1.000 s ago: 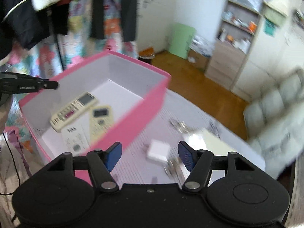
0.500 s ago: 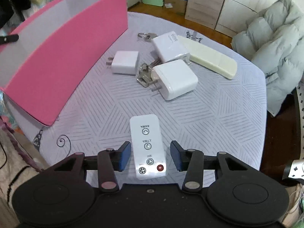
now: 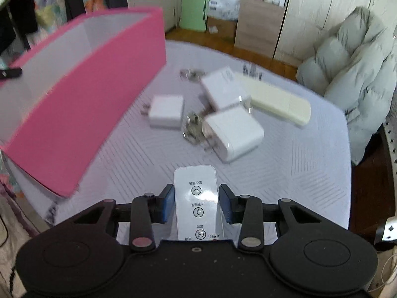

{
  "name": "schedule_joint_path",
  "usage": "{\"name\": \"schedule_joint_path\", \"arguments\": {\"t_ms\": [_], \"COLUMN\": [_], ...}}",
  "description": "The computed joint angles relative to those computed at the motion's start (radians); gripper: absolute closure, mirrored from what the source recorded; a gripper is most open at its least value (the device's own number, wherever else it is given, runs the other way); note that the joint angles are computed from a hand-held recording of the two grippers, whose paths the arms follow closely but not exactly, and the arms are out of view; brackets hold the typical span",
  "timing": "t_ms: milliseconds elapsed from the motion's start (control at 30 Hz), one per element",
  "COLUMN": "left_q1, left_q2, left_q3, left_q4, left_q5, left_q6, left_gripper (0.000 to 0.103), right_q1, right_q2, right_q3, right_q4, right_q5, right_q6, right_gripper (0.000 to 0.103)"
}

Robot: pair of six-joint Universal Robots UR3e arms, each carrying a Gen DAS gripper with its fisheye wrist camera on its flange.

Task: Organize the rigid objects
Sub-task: 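Move the right tool to the white button remote and grasp it, then carry the white button remote into the pink box and open the right tool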

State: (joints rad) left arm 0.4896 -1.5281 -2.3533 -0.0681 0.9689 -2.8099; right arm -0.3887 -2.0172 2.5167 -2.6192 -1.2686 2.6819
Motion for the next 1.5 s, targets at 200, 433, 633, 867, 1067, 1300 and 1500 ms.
{"name": "schedule_joint_path", "arguments": {"t_ms": [200, 433, 633, 867, 1067, 1300, 1500], "left_q1": [-0.001, -0.01, -0.012, -0.003, 0.001, 0.003, -0.006], "left_q2": [0.0, 0.001, 0.002, 0.008, 0.008, 0.005, -0.002], "left_q3": [0.0, -0.002, 0.0, -0.001, 0.002, 0.005, 0.005], "left_q4": [-0.003, 0.012, 0.008, -0.002, -0.007, 0.0, 0.014], "left_q5": [-0.003, 0.012, 0.013, 0.002, -0.003, -0.004, 0.003], "left_q6": [-0.006, -0.008, -0.016, -0.013, -0.004, -0.007, -0.015], "left_gripper": [0.098, 0.098, 0.098, 0.098, 0.098, 0.098, 0.098], "right_q1": [0.005, 0.007, 0.197, 0.433, 0.505, 0.553, 0.614], "right_q2": [-0.143, -0.246, 0.024, 0.397, 0.659, 0.893, 1.063], "right_q3": [-0.009, -0.105, -0.359, -0.728, -1.013, -1.322, -1.575], "right_q4": [0.022, 0.059, 0.084, 0.212, 0.407, 0.692, 0.894], "right_q5": [0.053, 0.193, 0.241, 0.164, 0.072, 0.034, -0.043], "right_q6": [0.014, 0.047, 0.062, 0.061, 0.121, 0.063, 0.077], "right_gripper": [0.059, 0.059, 0.059, 0.059, 0.059, 0.059, 0.059]}}
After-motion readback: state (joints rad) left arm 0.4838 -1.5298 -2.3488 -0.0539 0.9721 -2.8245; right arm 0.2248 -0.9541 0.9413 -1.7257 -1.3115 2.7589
